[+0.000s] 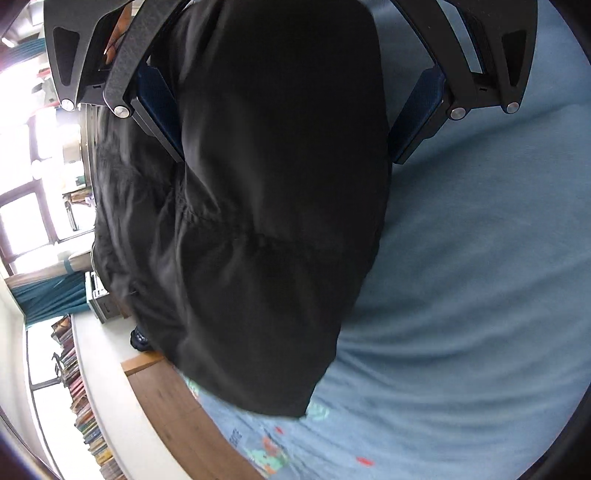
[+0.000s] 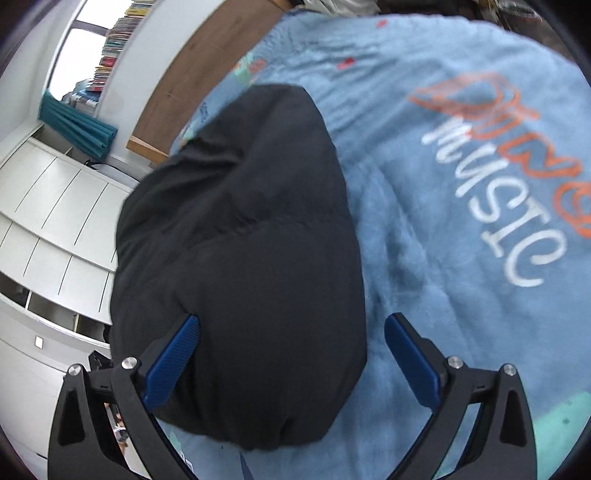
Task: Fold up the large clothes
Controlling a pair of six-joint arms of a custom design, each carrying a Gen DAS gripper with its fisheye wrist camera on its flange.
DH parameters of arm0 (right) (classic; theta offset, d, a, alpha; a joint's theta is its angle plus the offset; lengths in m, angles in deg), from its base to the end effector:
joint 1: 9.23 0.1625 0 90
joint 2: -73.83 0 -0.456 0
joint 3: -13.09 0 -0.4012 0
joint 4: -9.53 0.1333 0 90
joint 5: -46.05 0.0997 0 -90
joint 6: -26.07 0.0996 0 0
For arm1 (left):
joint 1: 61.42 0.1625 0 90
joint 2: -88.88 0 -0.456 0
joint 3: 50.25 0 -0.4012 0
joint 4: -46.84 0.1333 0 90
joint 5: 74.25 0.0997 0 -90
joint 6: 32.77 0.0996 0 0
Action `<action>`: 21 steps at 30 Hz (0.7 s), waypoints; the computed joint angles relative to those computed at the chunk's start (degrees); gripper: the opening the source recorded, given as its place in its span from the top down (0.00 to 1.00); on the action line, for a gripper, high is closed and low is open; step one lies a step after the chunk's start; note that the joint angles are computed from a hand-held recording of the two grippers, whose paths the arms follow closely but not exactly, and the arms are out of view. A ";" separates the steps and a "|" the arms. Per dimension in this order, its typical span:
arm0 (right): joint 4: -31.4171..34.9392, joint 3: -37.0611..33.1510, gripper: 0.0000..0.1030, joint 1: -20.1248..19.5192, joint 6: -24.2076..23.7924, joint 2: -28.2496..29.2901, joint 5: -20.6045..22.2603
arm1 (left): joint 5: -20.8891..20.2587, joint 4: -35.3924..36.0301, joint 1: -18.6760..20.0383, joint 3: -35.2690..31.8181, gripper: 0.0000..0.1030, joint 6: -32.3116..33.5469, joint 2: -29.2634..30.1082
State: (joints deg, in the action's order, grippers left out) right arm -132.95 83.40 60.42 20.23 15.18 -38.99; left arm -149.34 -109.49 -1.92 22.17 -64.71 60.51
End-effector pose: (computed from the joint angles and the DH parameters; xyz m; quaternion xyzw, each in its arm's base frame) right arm -0.1349 -0.7717 0.4609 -0.1033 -0.9308 0.3485 0.0394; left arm -0.2784 -0.7858 0.0490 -0.0373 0.9725 -0.2298 0.0096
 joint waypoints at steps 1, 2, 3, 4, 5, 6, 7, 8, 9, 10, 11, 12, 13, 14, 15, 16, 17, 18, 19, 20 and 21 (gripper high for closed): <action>0.88 -0.99 0.00 -0.11 0.58 0.84 -0.20 | -0.98 -0.45 0.35 0.22 0.01 -0.15 0.20; 2.22 -2.12 0.00 -0.43 1.09 1.72 0.60 | -1.55 -0.71 0.58 0.39 0.01 -0.28 0.25; 3.31 -3.05 0.00 -0.82 1.66 2.45 1.82 | -2.51 -0.75 0.93 0.67 0.01 -0.70 0.27; 4.12 -3.76 0.00 -1.08 2.09 3.04 2.66 | -3.48 -0.49 1.27 0.92 0.01 -1.38 0.22; 5.09 -4.59 0.00 -1.32 2.38 3.69 3.50 | -4.16 -0.34 1.54 1.01 0.01 -1.79 0.15; 6.04 -5.49 0.00 -1.45 2.26 4.38 4.04 | -5.26 -0.72 1.87 1.42 0.01 -2.07 0.07; 6.60 -6.05 0.00 -1.53 2.07 4.78 4.43 | -6.24 -1.05 2.11 1.66 0.01 -1.99 0.02; 7.19 -6.65 0.00 -1.63 1.94 5.27 5.18 | -7.70 -1.79 2.40 2.24 0.01 -1.75 -0.16; 7.89 -7.39 0.00 -1.76 1.77 5.84 6.37 | -9.01 -2.44 2.64 2.65 0.01 -1.61 -0.27; 8.44 -7.91 0.00 -1.84 1.52 6.23 7.30 | -10.93 -3.35 2.97 3.10 0.01 -1.69 -0.32; 9.04 -8.60 0.00 -1.84 0.99 6.89 8.68 | -12.47 -3.98 3.20 3.39 0.01 -1.74 -0.29; 10.13 -9.44 0.00 -1.78 -0.02 7.59 10.14 | -14.92 -4.57 3.45 3.51 0.01 -1.37 -0.10; 10.76 -9.71 0.00 -1.64 -0.88 7.94 10.92 | -16.54 -4.73 3.47 3.49 0.01 -0.35 0.13; 11.53 -10.31 0.00 -1.39 -2.12 8.57 11.80 | -17.22 -4.80 3.41 3.26 0.01 0.65 0.51; 11.71 -10.71 0.00 -1.19 -2.75 9.05 12.10 | -17.72 -5.05 3.37 3.37 0.01 1.36 0.62; 11.64 -11.26 0.00 -1.02 -2.98 9.69 12.23 | -18.13 -5.52 3.37 3.60 0.01 1.76 0.70; 11.60 -11.77 0.00 -1.05 -2.51 10.20 12.57 | -18.54 -6.04 3.48 3.71 0.01 1.88 0.76; 11.62 -12.29 0.00 -1.15 -1.66 10.63 12.99 | -19.08 -7.06 3.51 4.20 0.01 2.08 0.70; 11.57 -12.44 0.00 -1.19 -1.31 10.80 13.10 | -19.31 -8.09 3.41 4.81 0.01 2.38 0.54; 11.64 -12.73 0.00 -1.08 -1.17 10.99 12.93 | -19.54 -9.00 3.42 5.20 0.10 2.44 0.50; 11.68 -12.89 0.00 -0.96 -1.31 11.06 12.59 | -20.51 -11.01 3.40 5.99 0.30 2.18 0.45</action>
